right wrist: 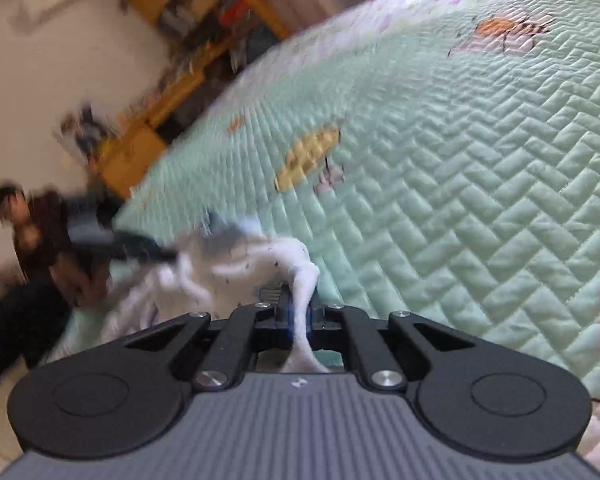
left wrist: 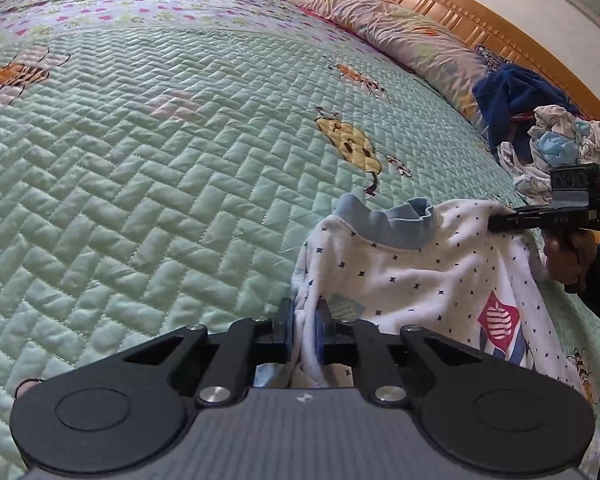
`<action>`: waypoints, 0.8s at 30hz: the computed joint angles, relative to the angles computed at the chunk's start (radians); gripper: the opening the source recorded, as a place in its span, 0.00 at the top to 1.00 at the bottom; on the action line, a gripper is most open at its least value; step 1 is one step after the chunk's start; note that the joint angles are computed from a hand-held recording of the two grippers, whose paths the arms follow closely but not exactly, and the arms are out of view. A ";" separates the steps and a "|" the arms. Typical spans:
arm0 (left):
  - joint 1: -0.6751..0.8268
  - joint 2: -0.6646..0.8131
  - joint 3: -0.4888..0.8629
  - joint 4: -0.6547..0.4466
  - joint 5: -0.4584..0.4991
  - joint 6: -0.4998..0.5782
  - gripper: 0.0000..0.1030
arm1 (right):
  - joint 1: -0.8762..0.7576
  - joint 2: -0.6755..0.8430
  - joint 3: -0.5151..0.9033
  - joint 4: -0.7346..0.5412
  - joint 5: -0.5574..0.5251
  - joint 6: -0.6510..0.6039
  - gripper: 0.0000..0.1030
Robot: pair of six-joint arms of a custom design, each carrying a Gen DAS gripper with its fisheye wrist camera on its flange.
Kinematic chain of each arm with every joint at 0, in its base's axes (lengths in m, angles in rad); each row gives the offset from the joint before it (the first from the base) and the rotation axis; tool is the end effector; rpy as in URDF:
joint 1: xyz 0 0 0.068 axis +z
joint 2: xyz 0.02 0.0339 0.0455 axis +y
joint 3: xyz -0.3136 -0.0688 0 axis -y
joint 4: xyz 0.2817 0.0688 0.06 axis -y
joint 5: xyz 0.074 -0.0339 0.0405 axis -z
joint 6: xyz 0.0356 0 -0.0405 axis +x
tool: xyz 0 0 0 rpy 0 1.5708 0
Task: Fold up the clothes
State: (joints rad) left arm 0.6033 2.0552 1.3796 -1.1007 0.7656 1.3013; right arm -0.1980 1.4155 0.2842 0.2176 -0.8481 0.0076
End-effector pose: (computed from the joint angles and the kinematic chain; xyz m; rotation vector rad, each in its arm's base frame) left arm 0.3459 0.2084 0.1641 0.7620 2.3996 -0.7986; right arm 0.2065 -0.0142 0.1167 -0.1139 2.2803 0.9410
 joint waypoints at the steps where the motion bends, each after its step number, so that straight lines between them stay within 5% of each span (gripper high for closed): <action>1: 0.001 -0.004 0.001 -0.005 0.002 0.009 0.89 | 0.034 -0.014 0.002 -0.015 0.054 -0.009 0.94; 9: 0.088 0.019 0.057 0.032 0.086 -0.064 0.88 | 0.034 -0.020 -0.013 0.021 0.067 0.048 0.94; 11: 0.079 0.032 0.064 -0.022 0.042 -0.027 0.84 | 0.033 -0.021 -0.017 0.030 0.068 0.063 0.94; 12: 0.071 0.031 0.055 -0.035 0.010 -0.006 0.73 | 0.032 -0.021 -0.019 0.035 0.069 0.071 0.93; 15: 0.084 0.005 0.035 -0.062 0.030 0.073 0.65 | 0.019 -0.030 -0.026 0.054 0.067 0.099 0.79; 17: 0.102 0.013 0.058 -0.125 0.060 0.119 0.56 | -0.008 -0.069 -0.051 0.090 0.063 0.140 0.58; 20: 0.108 -0.033 -0.010 -0.040 0.029 0.131 0.48 | -0.072 -0.068 -0.049 0.133 -0.001 0.201 0.42; 22: 0.111 -0.043 -0.026 0.023 0.018 0.109 0.43 | -0.102 -0.025 -0.036 0.194 -0.055 0.265 0.41; 24: 0.103 0.034 0.071 -0.024 0.025 0.021 0.43 | -0.117 0.019 0.007 0.153 -0.084 0.241 0.41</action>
State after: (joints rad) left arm 0.7063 2.0894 1.4505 -1.1249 0.7907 1.3227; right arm -0.3149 1.4344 0.2911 0.3705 -0.9319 0.2484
